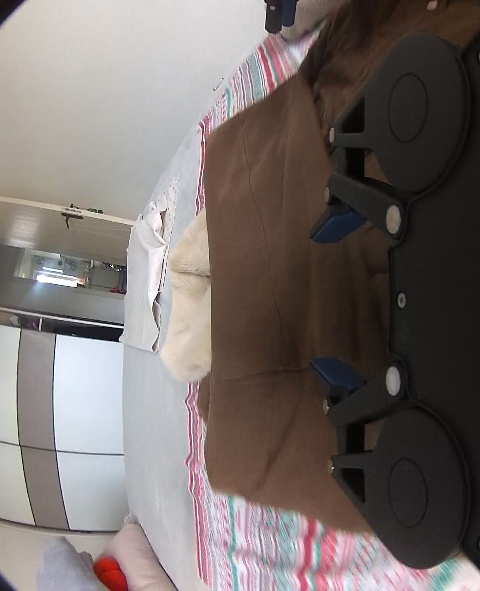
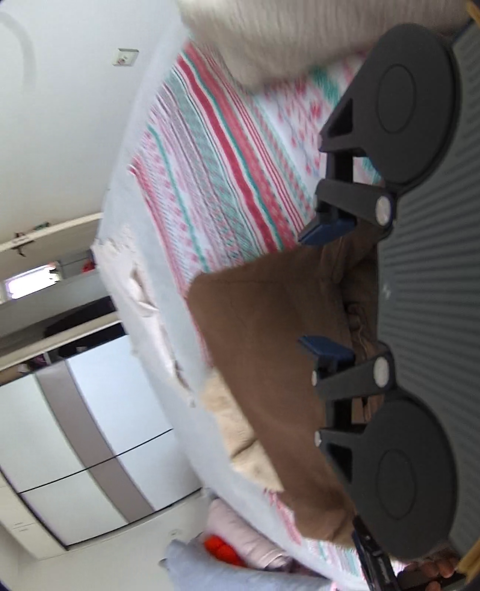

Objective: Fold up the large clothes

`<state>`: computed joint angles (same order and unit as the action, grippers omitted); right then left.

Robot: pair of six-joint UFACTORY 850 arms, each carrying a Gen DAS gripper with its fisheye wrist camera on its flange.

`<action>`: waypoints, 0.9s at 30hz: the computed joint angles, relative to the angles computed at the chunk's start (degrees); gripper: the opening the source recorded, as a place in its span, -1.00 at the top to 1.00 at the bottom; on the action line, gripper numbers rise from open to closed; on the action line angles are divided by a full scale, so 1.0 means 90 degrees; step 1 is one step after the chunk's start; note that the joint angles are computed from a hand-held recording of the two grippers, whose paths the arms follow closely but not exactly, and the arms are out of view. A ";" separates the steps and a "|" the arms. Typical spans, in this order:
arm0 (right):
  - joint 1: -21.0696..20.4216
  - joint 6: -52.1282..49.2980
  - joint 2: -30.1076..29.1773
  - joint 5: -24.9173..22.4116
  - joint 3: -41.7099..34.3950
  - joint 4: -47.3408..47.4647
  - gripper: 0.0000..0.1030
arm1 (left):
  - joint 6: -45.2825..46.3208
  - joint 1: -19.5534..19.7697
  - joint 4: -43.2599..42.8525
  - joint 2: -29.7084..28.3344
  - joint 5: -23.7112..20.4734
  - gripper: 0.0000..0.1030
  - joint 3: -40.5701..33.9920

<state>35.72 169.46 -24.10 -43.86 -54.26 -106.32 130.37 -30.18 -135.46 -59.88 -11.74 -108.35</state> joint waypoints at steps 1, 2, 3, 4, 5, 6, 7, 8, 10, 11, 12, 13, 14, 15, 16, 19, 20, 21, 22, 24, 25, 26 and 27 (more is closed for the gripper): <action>0.0095 0.0039 0.0180 -0.0085 0.0168 0.0086 -0.08 | 0.0079 0.0028 -0.0139 0.0259 -0.0052 -0.40 0.0348; 0.0202 0.0083 0.0368 -0.0156 0.0350 0.0157 -0.10 | 0.0155 0.0058 -0.0288 0.0493 -0.0095 -0.59 0.0663; 0.0313 0.0121 0.0531 -0.0212 0.0513 0.0232 -0.12 | 0.0345 0.0098 -0.0555 0.0751 -0.0211 -0.67 0.1043; 0.0427 0.0136 0.0670 -0.0265 0.0659 0.0304 -0.13 | 0.0463 0.0152 -0.0754 0.0996 -0.0391 -0.73 0.1419; 0.0555 0.0102 0.0794 -0.0311 0.0796 0.0405 -0.13 | 0.0476 0.0197 -0.0838 0.1197 -0.0552 -0.74 0.1734; 0.0682 0.0041 0.0880 -0.0357 0.0901 0.0529 -0.13 | 0.0476 0.0254 -0.0894 0.1416 -0.0757 -0.74 0.2102; 0.0804 -0.0039 0.0946 -0.0396 0.0989 0.0640 -0.13 | 0.0457 0.0306 -0.0944 0.1623 -0.0958 -0.75 0.2452; 0.0925 -0.0151 0.0977 -0.0438 0.1049 0.0773 -0.13 | 0.0543 0.0342 -0.1118 0.1813 -0.1119 -0.75 0.2783; 0.1131 -0.0386 0.0985 -0.0535 0.1113 0.1127 -0.11 | 0.0804 0.0406 -0.1510 0.2162 -0.1348 -0.77 0.3393; 0.1213 -0.0427 0.0975 -0.0541 0.1136 0.1266 -0.04 | 0.1028 0.0419 -0.1780 0.2279 -0.1435 -0.78 0.3639; 0.1283 -0.0413 0.0970 -0.0510 0.1167 0.1349 0.04 | 0.1266 0.0424 -0.2056 0.2384 -0.1511 -0.79 0.3866; 0.1350 -0.0344 0.0973 -0.0455 0.1213 0.1360 0.05 | 0.1468 0.0441 -0.2290 0.2481 -0.1584 -0.79 0.4098; 0.1421 -0.0235 0.0960 -0.0392 0.1257 0.1318 0.06 | 0.1573 0.0457 -0.2435 0.2523 -0.1614 -0.79 0.4242; 0.1495 -0.0158 0.0935 -0.0349 0.1280 0.1309 0.06 | 0.1613 0.0487 -0.2505 0.2578 -0.1637 -0.79 0.4410; 0.1583 -0.0107 0.0901 -0.0325 0.1301 0.1342 0.06 | 0.1608 0.0521 -0.2528 0.2630 -0.1593 -0.79 0.4542; 0.1846 -0.0034 0.0882 -0.0277 0.1428 0.1616 0.05 | 0.1871 0.0652 -0.2756 0.2778 -0.1679 -0.79 0.4947; 0.1948 0.0213 0.0905 -0.0312 0.1554 0.1463 0.06 | 0.1981 0.0706 -0.2886 0.2825 -0.1815 -0.79 0.5108; 0.2057 0.0583 0.0933 -0.0379 0.1700 0.1186 0.06 | 0.2025 0.0766 -0.2985 0.2852 -0.1957 -0.79 0.5251; 0.2165 0.0823 0.0932 -0.0437 0.1784 0.1053 0.05 | 0.1936 0.0840 -0.2974 0.2860 -0.2088 -0.79 0.5378; 0.2355 0.0666 0.0862 -0.0464 0.1762 0.1271 0.03 | 0.1329 0.1004 -0.2550 0.2851 -0.2086 -0.79 0.5509; 0.2451 0.0499 0.0828 -0.0493 0.1737 0.1428 0.01 | 0.0796 0.1094 -0.2111 0.2852 -0.2021 -0.79 0.5538; 0.2546 0.0385 0.0811 -0.0544 0.1730 0.1540 -0.05 | 0.0213 0.1209 -0.1546 0.2865 -0.2124 -0.79 0.5601; 0.2646 0.0375 0.0818 -0.0622 0.1757 0.1606 -0.17 | -0.0208 0.1342 -0.1077 0.2871 -0.2413 -0.79 0.5694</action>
<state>59.53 172.84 -16.74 -49.46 -38.45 -91.87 128.50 -18.10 -145.15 -34.04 -33.45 -57.10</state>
